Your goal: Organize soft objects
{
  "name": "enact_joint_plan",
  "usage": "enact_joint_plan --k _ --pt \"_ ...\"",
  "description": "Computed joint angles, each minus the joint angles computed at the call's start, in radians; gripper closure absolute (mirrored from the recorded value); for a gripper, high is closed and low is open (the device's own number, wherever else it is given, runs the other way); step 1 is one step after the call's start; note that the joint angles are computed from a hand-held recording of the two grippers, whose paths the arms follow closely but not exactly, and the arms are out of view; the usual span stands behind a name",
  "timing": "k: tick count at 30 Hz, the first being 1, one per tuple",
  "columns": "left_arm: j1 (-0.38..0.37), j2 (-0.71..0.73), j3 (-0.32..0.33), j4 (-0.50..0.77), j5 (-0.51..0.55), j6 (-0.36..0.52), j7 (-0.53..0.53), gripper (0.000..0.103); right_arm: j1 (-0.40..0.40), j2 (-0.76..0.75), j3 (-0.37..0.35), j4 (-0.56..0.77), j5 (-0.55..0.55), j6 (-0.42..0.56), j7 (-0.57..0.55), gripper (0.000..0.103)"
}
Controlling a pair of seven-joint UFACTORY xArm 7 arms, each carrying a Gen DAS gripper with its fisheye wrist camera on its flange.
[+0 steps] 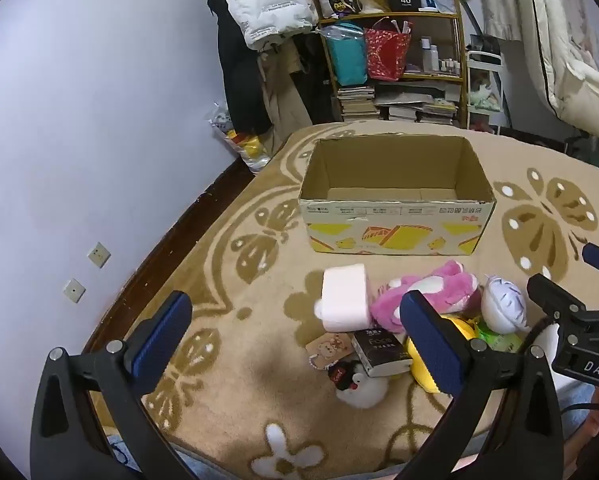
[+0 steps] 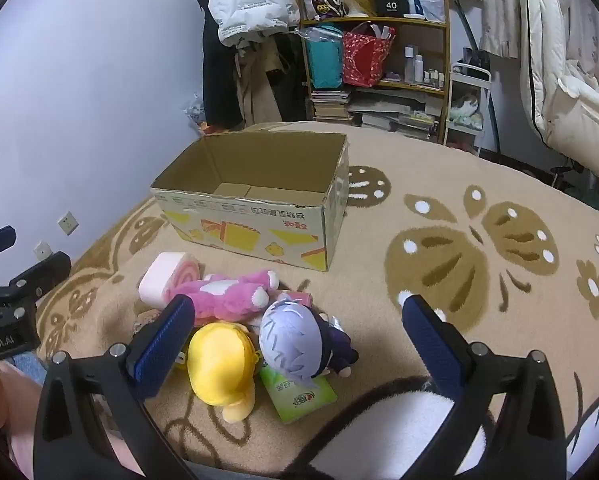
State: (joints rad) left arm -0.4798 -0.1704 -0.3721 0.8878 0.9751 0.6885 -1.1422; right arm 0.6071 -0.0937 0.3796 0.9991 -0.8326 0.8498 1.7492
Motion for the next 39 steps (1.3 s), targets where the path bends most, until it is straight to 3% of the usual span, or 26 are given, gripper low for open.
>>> enact_joint_plan --k 1,12,39 --pt "0.003 -0.025 0.009 -0.022 -0.001 -0.032 -0.022 0.000 0.000 0.000 -0.002 0.001 0.011 -0.001 -0.007 0.000" --pt "0.026 0.000 0.017 -0.015 -0.045 -0.059 0.014 0.000 0.004 0.002 0.001 0.005 -0.003 0.019 -0.001 0.000" --pt "0.020 0.005 0.017 -0.012 -0.049 -0.045 0.032 0.000 0.007 0.006 -0.003 0.006 -0.001 0.019 -0.003 0.000"
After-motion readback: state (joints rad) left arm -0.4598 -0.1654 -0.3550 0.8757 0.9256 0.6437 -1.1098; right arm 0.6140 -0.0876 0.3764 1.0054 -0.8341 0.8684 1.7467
